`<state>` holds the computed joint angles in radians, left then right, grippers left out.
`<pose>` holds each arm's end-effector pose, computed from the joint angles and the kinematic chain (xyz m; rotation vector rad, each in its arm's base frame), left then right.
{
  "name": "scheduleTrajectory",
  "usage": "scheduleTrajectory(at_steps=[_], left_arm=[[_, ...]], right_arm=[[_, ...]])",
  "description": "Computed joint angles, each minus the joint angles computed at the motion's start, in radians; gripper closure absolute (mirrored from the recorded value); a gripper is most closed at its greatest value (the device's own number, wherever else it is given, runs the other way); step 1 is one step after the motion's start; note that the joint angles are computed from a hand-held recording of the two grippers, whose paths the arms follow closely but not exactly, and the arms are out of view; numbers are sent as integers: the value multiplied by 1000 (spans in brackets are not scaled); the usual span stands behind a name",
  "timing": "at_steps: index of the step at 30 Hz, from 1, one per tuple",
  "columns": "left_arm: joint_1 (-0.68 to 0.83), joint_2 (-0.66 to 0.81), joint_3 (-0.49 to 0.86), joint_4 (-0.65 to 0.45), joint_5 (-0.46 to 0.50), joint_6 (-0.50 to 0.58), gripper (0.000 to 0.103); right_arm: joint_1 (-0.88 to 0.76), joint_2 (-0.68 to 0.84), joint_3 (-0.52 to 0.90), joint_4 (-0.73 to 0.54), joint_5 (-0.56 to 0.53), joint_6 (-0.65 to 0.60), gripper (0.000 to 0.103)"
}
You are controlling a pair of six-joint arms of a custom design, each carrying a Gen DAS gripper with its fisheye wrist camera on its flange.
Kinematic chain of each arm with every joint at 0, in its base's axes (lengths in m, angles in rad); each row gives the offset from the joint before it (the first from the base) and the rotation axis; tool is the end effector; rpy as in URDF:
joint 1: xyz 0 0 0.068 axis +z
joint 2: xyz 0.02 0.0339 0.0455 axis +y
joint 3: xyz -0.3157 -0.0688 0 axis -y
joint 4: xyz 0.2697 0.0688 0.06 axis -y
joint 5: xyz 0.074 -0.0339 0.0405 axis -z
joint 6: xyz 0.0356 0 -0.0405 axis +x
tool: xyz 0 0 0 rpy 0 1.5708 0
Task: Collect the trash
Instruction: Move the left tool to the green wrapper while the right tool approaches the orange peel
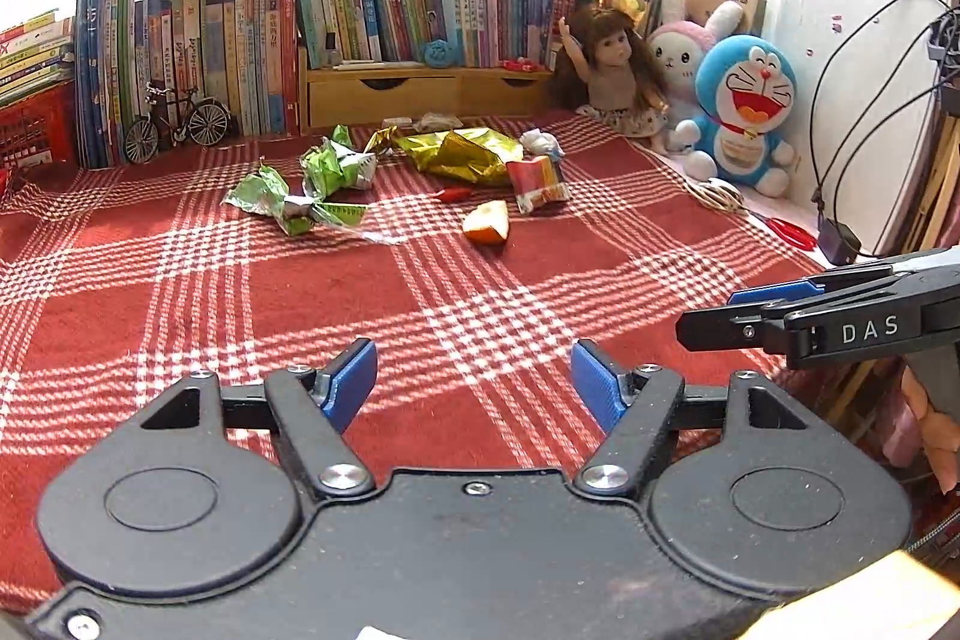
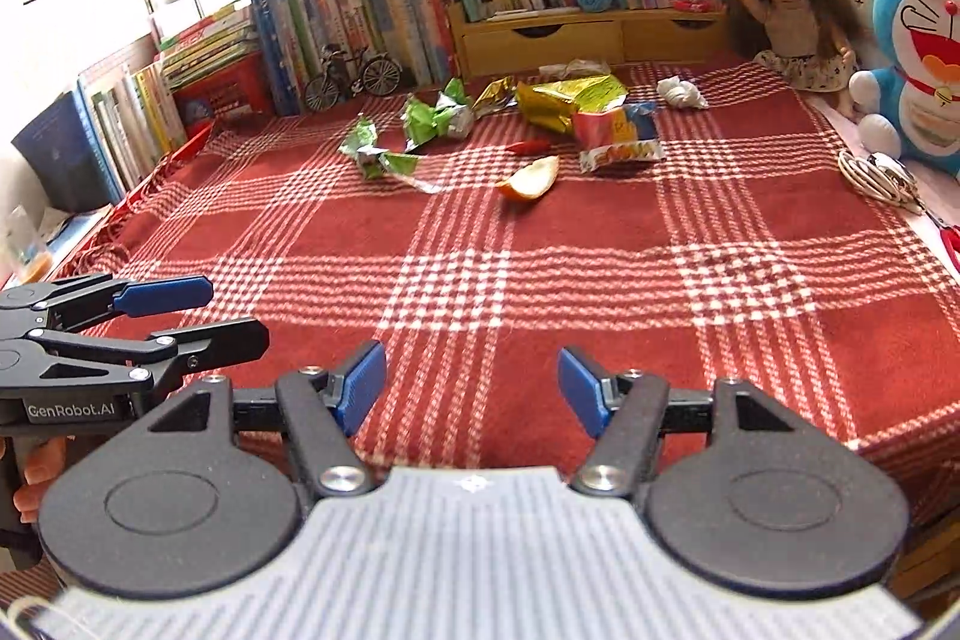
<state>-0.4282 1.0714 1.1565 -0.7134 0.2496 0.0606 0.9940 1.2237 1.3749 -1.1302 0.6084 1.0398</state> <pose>0.1967 -0.0994 0.4096 0.6728 2.1133 -0.4791 0.1413 0.1798 0.4247 0.2750 2.3138 0.2183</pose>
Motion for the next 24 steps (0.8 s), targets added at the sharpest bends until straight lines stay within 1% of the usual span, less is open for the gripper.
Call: scheduleTrajectory(at_steps=[3,5,8,10,12,14,15,19,22,24], left_arm=[[12,92,29,64,-11,-16,34],[22,163,66,87,-20,-48,35],[49,298,159,98,-13,-143,35],[56,383,216,134,-64,-236,31],[55,447,262,166,-123,-290,27],[59,520,316,190,-171,-330,25],[62,560,349,193,-184,-342,25],[63,718,507,125,-220,-394,25],[64,798,577,99,-233,-420,25],[58,837,607,91,-260,-437,25]], right_arm=[[-120,-4,-18,63,-34,-91,29],[-186,10,-28,108,-61,-156,29],[-265,53,-29,170,-118,-251,29],[-309,91,-29,222,-149,-310,29],[-343,137,-21,265,-161,-359,29],[-376,173,-18,309,-183,-398,29],[-393,190,-20,340,-198,-416,29],[-457,242,-29,439,-248,-460,29],[-504,283,-26,474,-282,-455,29],[-528,304,-22,483,-308,-450,27]])
